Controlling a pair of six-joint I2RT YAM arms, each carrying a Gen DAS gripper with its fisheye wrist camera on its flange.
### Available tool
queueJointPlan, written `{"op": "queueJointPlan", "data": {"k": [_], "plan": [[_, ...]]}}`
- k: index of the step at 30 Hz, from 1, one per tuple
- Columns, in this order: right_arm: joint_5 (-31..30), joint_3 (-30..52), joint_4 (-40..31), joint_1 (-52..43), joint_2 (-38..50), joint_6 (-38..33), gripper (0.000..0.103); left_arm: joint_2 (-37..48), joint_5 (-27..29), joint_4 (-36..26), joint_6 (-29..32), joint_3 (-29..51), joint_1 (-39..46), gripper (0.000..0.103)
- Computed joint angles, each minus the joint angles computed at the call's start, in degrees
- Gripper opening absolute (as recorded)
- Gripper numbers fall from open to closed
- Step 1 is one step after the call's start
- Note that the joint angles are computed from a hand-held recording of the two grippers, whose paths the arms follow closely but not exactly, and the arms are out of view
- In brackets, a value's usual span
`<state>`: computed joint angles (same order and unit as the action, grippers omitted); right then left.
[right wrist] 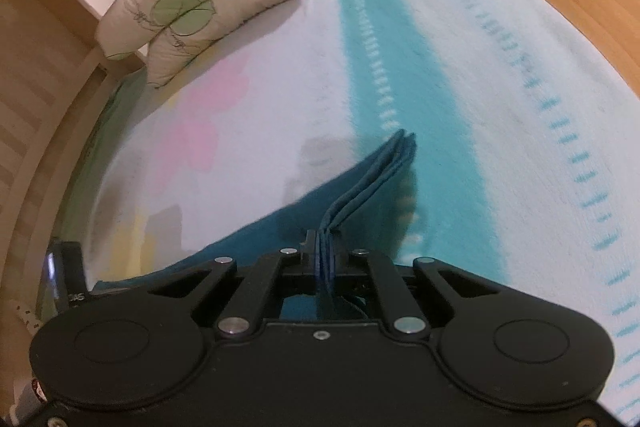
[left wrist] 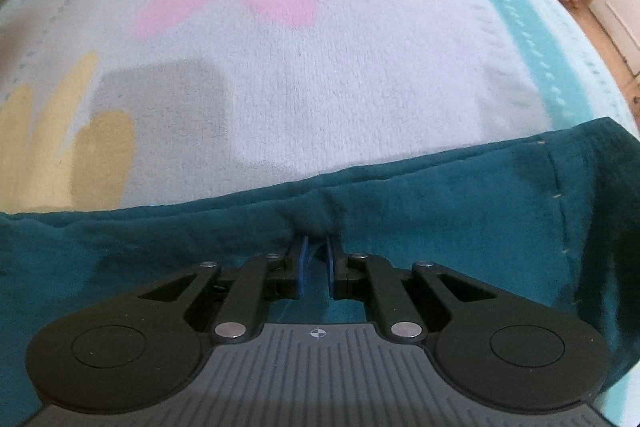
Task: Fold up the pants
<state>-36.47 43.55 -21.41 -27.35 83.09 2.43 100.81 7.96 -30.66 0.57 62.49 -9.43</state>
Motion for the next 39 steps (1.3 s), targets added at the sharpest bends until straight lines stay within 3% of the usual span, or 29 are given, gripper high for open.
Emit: {"op": "queueJointPlan", "data": {"k": [7,14,21,26,28,32,34,35,39], "plan": [[3.01,1.55,-1.67,11.60,-7.86,6.76,0.011,-7.02,3.59,-2.54,4.78,-3.65,11.05,0.010],[10.60,1.92,4.64,34.88,-10.15,18.96,0.011,-12.56,7.29,-6.32,15.84,-6.21,26.31,0.010],[19.61,2.58,23.29,56.71,7.90,31.71,0.011,-14.09,9.20,-9.59,23.65,-6.73,41.05,0.010],[24.95,4.32,31.70,65.72,20.99,38.04,0.012,-10.85,10.17,-11.88,26.00,-3.80,47.70,0.010],[24.96,5.04,32.41,67.47,23.69,37.43,0.021,-9.89,11.21,-13.27,26.31,-2.47,49.25,0.010],[22.41,1.95,34.89,67.14,21.72,36.46,0.024,-8.70,14.63,-17.20,27.55,-0.21,50.71,0.010],[24.02,-1.01,35.52,66.81,17.70,35.29,0.048,-9.90,15.85,-17.92,28.52,-1.16,50.86,0.010],[25.23,-2.59,35.66,66.62,15.39,34.68,0.052,-10.57,16.28,-18.16,28.91,-1.72,50.65,0.010],[30.87,-4.72,30.48,64.51,9.83,30.69,0.054,-11.06,17.18,-18.22,28.38,-3.91,47.29,0.010]]}}
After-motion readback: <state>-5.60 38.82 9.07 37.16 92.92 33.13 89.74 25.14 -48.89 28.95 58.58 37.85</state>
